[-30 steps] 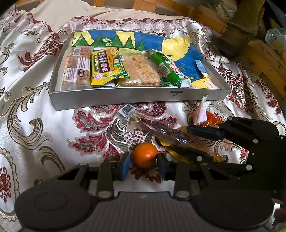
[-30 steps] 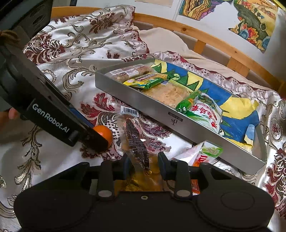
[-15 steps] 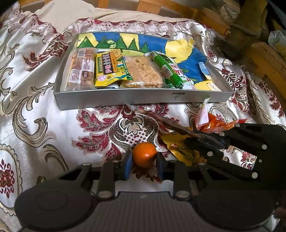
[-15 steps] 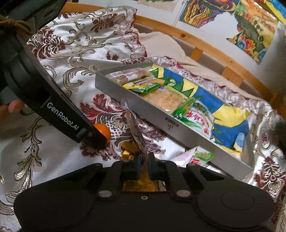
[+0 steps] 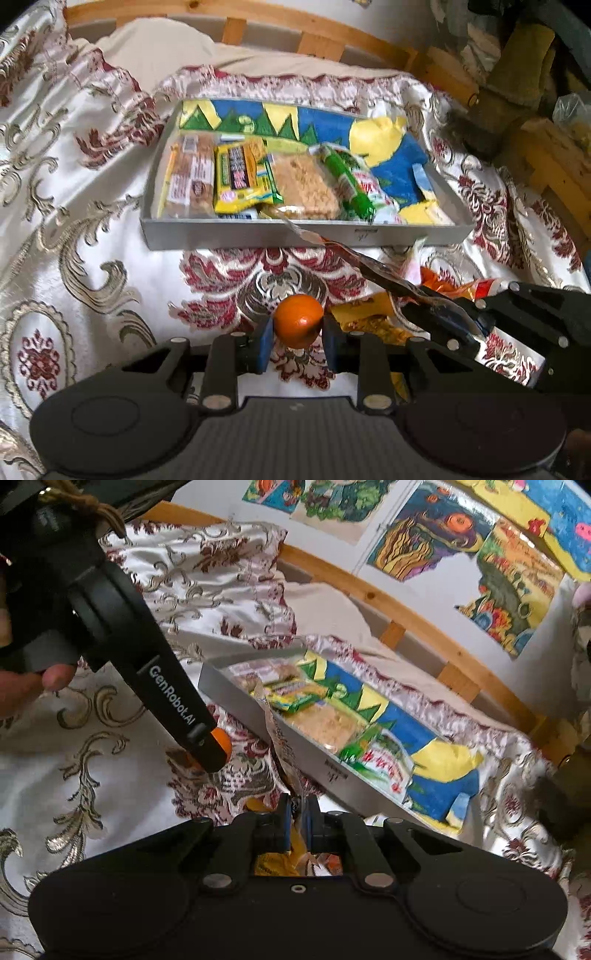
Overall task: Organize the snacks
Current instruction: 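Close the left tool on the tangerine while the right tool grasps the jerky bag, then carry the tangerine with the left tool while the right tool carries the jerky bag over the tray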
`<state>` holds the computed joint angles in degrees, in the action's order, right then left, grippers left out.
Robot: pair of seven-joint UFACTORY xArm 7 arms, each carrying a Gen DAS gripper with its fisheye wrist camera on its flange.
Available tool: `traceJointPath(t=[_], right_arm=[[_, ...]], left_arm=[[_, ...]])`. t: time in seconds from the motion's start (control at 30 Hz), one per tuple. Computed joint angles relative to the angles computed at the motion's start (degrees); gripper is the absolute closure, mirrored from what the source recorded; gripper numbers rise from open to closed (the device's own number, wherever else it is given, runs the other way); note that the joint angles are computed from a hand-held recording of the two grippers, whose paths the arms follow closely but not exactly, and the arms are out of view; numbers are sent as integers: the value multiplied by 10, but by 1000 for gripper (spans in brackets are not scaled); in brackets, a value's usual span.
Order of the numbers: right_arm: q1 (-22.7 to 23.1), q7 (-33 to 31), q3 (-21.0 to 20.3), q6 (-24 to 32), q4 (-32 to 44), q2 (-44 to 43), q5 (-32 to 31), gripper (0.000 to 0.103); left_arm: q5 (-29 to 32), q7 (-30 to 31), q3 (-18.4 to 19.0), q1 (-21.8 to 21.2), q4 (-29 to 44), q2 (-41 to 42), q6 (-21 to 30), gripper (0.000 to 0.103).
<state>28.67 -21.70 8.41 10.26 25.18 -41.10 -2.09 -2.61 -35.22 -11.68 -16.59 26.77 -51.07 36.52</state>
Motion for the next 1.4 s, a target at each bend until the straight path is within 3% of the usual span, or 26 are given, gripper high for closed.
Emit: traceJointPath(t=[0.5,0.7,0.87,1.03,1.4], right_arm=[[-90,101,43,-110,4,-8,-24,96],[-153,137,76,-138,20,32,-44,96],[-198,189,97,-138,56,79,-41,96],[-247,223,126,-142,75,103,-57,96],[-362,311,222,-121,133,174,-120,96]], left_arm=[[61,-35,-28,65,27,12,-54,72],[73,-57,-30,94,42,56,-112,72],[102,-87,-53,136,65,115,-177,72],[113,-97,-50,138,77,169,-224,72],[133,-105,-53,141,97,239,-257,72]])
